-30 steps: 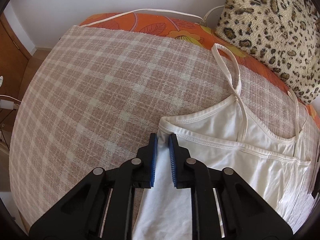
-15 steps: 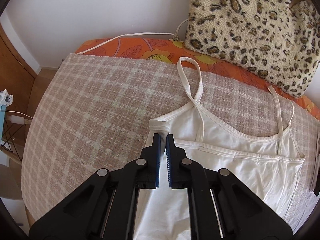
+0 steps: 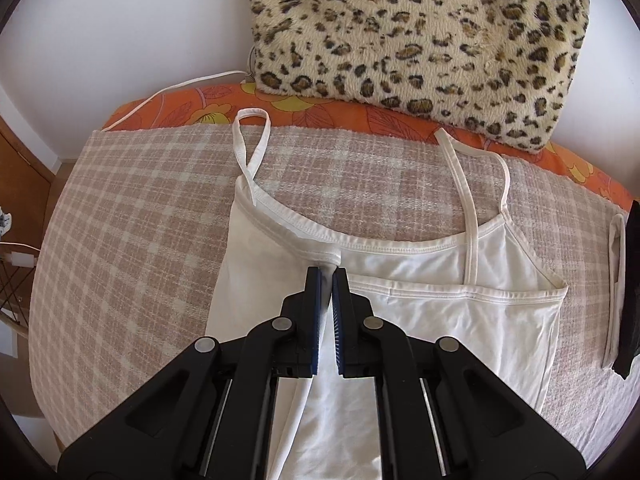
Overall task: Fold small clothes
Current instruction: 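Fold the gripped side edge over the camisole body with both tools, then open them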
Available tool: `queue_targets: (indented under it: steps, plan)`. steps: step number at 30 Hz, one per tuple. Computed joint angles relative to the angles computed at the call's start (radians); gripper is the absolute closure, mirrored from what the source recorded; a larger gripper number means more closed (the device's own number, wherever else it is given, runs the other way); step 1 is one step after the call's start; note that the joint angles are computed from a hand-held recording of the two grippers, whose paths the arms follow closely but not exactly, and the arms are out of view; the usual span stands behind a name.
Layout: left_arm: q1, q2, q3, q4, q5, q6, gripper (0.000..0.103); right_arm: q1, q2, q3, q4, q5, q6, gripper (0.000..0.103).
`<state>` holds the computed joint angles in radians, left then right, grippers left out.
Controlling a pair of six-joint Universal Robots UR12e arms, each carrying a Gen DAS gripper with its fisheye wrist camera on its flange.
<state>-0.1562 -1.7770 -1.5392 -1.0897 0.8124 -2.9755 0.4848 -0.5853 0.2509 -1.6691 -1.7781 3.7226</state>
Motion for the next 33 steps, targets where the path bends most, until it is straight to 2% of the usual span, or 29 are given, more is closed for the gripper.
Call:
queue_targets:
  steps: [9, 18, 21, 23, 26, 27, 28, 30, 33]
  plan:
    - [-0.047, -0.027, 0.037, -0.035, 0.013, 0.050, 0.098, -0.013, -0.056, 0.105, -0.047, -0.010, 0.001, 0.096]
    - [-0.049, -0.042, 0.051, -0.087, 0.034, 0.054, 0.098, -0.027, -0.090, 0.190, -0.084, 0.014, 0.030, 0.096]
    - [-0.055, -0.040, 0.057, -0.109, 0.045, 0.080, 0.087, -0.026, -0.084, 0.181, -0.074, 0.015, 0.025, 0.096]
    - [-0.056, -0.037, 0.066, -0.156, 0.037, 0.117, 0.064, -0.027, -0.073, 0.163, -0.060, 0.022, 0.019, 0.096]
    - [-0.053, -0.018, 0.058, -0.174, 0.038, 0.173, 0.059, -0.032, -0.074, 0.163, -0.055, 0.039, 0.019, 0.096]
    - [-0.052, -0.011, 0.052, -0.169, 0.042, 0.189, 0.059, -0.034, -0.088, 0.187, -0.071, 0.041, 0.026, 0.088]
    - [-0.049, -0.005, 0.049, -0.168, 0.045, 0.200, 0.059, -0.036, -0.103, 0.209, -0.088, 0.042, 0.035, 0.073]
    - [-0.038, 0.006, 0.039, -0.158, 0.040, 0.200, 0.059, -0.038, -0.147, 0.281, -0.157, 0.036, 0.046, 0.056]
    - [-0.021, 0.013, 0.029, -0.123, 0.034, 0.180, 0.059, -0.045, -0.208, 0.371, -0.242, 0.054, 0.062, 0.056]
